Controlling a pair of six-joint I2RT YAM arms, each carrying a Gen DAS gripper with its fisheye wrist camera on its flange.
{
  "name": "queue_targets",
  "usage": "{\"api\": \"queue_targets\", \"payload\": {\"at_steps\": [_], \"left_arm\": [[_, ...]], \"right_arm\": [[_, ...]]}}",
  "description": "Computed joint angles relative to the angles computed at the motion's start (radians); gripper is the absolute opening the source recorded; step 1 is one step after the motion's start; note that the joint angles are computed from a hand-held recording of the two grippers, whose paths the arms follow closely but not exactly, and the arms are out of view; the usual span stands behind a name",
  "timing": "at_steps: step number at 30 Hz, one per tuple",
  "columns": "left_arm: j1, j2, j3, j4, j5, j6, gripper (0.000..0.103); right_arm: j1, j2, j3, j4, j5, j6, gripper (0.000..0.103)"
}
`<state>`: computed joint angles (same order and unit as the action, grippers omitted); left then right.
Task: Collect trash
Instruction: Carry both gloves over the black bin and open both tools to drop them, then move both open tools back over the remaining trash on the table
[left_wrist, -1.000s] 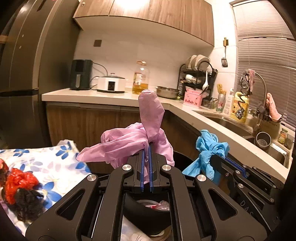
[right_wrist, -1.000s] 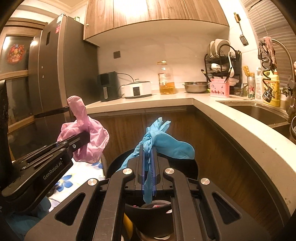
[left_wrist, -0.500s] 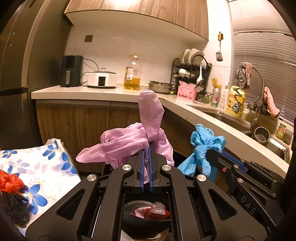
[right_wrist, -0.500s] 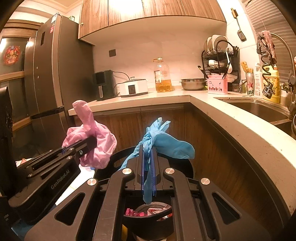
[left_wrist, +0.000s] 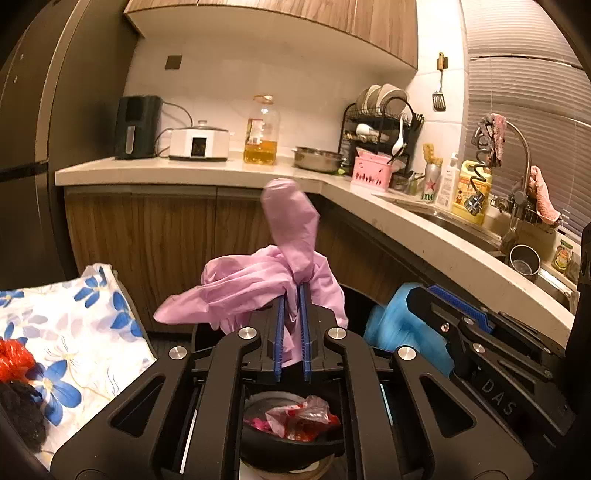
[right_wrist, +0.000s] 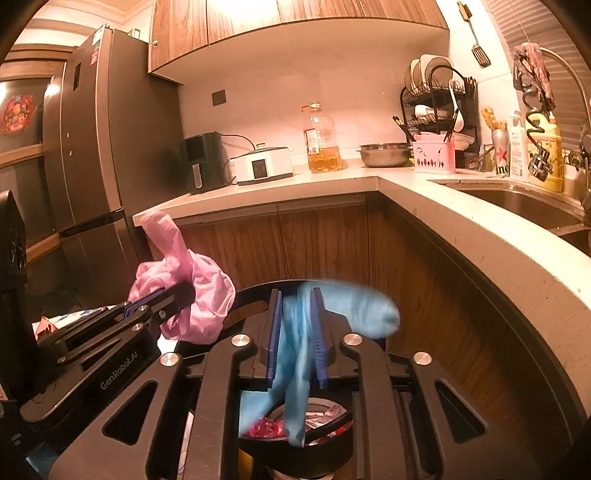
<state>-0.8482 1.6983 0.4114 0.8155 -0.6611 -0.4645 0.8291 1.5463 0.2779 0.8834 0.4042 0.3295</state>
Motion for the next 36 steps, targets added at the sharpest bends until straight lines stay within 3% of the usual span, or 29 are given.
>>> {"api": "queue_targets", "payload": {"at_steps": [7,11,13,20,23,27,31,36], "left_arm": [[0.01,0.027,0.001,-0.004,0.015,-0.018,0.034],[0.007,0.029,-0.012,-0.003,0.01,-0.03,0.042],[0.001,0.024,-0.029,-0.001,-0.016,-0.05,0.055],[-0.046,-0.046,-0.09,-0.08,-0.136,-0.149,0.074],[-0.098,-0.114,-0.109,-0.216,-0.258,-0.239,0.082],[-0.175,-0.229,-0.113,-0.495,-0.397,-0.424,0.086],[-0.264,-0.332,-0.09,-0.876,-0.5,-0.707,0.088],[-0.382,-0.348,-0.036,-1.385,-0.537,-1.195,0.089]], "right_arm": [[-0.014,-0.002,-0.013,0.004,0.004,0.025,0.027],[-0.015,-0.015,-0.022,-0.004,0.007,0.041,0.033],[-0.007,-0.022,-0.028,-0.005,0.016,0.047,0.041],[0.05,-0.023,-0.036,-0.02,0.055,0.073,0.057],[0.098,-0.023,-0.038,-0.029,0.096,0.084,0.064],[0.175,-0.042,-0.037,-0.057,0.16,0.103,0.072],[0.247,-0.058,-0.02,-0.108,0.218,0.12,0.076],[0.332,-0.069,0.012,-0.18,0.284,0.143,0.078]]}}
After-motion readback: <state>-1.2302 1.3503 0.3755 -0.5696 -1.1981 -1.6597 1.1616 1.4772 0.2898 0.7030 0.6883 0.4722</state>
